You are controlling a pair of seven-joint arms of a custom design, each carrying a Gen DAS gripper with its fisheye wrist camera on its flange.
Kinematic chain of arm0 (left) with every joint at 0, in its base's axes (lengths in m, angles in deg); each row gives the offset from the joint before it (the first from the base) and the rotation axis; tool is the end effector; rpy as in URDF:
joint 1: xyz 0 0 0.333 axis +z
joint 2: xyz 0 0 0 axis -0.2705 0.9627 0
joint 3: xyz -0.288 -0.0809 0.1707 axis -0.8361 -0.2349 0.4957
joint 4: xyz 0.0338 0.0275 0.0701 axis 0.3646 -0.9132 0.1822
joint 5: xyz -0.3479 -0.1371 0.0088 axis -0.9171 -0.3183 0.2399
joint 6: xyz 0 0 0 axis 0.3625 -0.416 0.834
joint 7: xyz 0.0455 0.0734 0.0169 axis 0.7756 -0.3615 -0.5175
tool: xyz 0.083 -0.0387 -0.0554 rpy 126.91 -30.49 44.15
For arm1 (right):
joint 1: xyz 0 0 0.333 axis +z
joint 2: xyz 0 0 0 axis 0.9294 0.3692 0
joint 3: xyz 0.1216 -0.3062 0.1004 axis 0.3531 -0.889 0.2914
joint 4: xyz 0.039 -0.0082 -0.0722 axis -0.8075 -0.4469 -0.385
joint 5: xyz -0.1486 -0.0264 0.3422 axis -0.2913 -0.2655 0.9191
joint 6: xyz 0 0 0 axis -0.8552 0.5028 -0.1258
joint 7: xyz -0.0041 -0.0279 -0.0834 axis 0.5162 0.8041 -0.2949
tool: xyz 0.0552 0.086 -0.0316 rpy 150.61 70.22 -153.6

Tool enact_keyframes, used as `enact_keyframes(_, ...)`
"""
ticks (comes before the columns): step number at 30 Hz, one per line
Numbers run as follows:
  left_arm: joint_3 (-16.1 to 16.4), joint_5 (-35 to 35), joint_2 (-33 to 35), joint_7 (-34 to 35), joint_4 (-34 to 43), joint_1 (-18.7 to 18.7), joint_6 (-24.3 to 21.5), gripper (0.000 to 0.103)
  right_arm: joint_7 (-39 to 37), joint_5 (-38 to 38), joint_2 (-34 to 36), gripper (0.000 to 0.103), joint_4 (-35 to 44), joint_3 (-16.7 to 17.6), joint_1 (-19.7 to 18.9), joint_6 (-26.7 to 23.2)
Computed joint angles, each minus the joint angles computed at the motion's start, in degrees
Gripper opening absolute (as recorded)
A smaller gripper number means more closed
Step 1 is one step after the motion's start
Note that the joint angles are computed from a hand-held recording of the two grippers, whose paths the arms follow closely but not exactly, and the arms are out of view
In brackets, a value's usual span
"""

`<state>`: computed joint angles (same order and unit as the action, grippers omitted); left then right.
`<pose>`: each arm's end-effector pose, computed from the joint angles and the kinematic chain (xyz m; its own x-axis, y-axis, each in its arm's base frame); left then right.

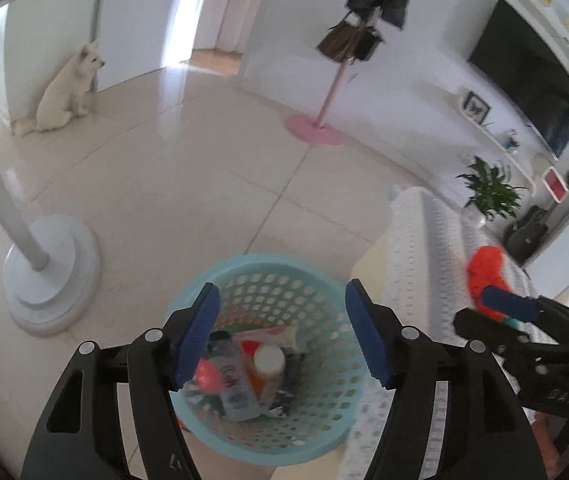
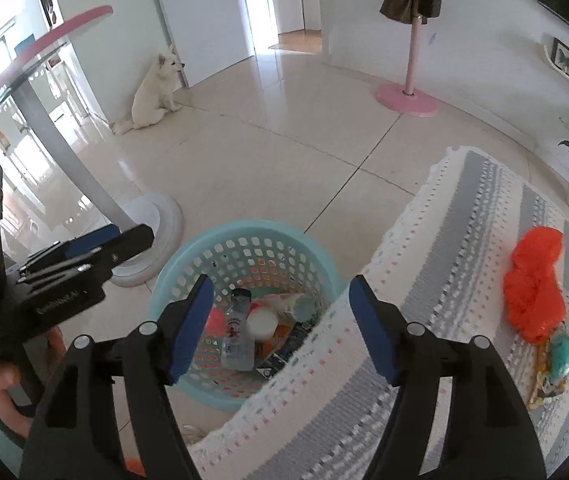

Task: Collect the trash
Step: 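Return both grippers to the rug over the red plastic bag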

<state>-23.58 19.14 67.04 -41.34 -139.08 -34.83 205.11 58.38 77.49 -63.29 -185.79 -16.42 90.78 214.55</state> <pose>0.4670 -0.3251 0.4298 0.1888 -0.9332 0.3059 -0.6844 -0.3484 -0.6405 0.5365 0.2823 0.4524 0.4888 -0.8626 -0.1303 -0.7460 -0.3359 -0.5751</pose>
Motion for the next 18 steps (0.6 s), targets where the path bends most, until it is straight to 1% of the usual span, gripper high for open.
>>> enact_keyframes(1,-0.3,0.8,0.0,-0.5,0.6,-0.5,-0.3,0.063,-0.4,0.2,-0.8,0.065,-0.8,-0.1,-0.3,0.4)
enact_keyframes(2,-0.7,1.5,0.2,-0.6,1.6,-1.1,-0.8,0.062,-0.7,0.1,-2.1,0.060,-2.2,-0.3,-0.5,1.1)
enact_keyframes(4,-1.5,2.2,0.9,0.2,4.3,-2.5,-2.0,0.062,-2.2,1.1,-4.9,0.057,-4.9,-0.5,-1.4,2.7)
enact_keyframes(6,-1.9,3.5,2.1,0.6,7.1,-3.9,-2.5,0.062,-4.3,3.1,-7.5,0.056,-7.3,-0.8,-2.2,4.7)
enact_keyframes(7,-2.0,4.1,2.9,1.0,8.7,-4.6,-2.8,0.062,-6.1,4.7,-9.4,0.056,-9.1,-1.2,-2.8,6.5)
enact_keyframes(10,-2.2,5.3,7.0,3.6,15.8,-7.6,-3.7,0.062,-9.9,7.3,-13.4,0.056,-13.2,-3.2,-4.3,11.2)
enact_keyframes(12,-2.2,3.5,11.4,8.1,21.8,-9.4,-2.7,0.064,-10.2,7.0,-14.9,0.056,-15.5,-4.5,-5.7,13.5)
enact_keyframes(13,-2.3,1.8,13.9,11.3,25.1,-10.1,-2.4,0.064,-11.5,8.2,-15.4,0.056,-16.1,-5.8,-6.0,14.0)
enact_keyframes(14,-2.7,0.1,17.2,15.4,29.6,-10.9,-2.3,0.064,-14.9,11.6,-15.5,0.055,-16.6,-8.2,-5.5,14.2)
enact_keyframes(15,-2.8,-1.1,20.0,18.7,33.2,-11.5,-1.9,0.065,-16.6,13.5,-15.4,0.055,-16.8,-9.4,-5.7,14.5)
enact_keyframes(17,-3.8,-5.1,27.2,26.5,41.9,-12.4,-1.2,0.075,-18.7,15.7,-13.9,0.055,-17.2,-11.0,-7.5,16.1)
enact_keyframes(18,-4.4,-7.3,30.3,29.7,45.6,-12.7,-1.2,0.083,-20.8,17.9,-13.2,0.054,-17.0,-11.7,-7.8,16.6)
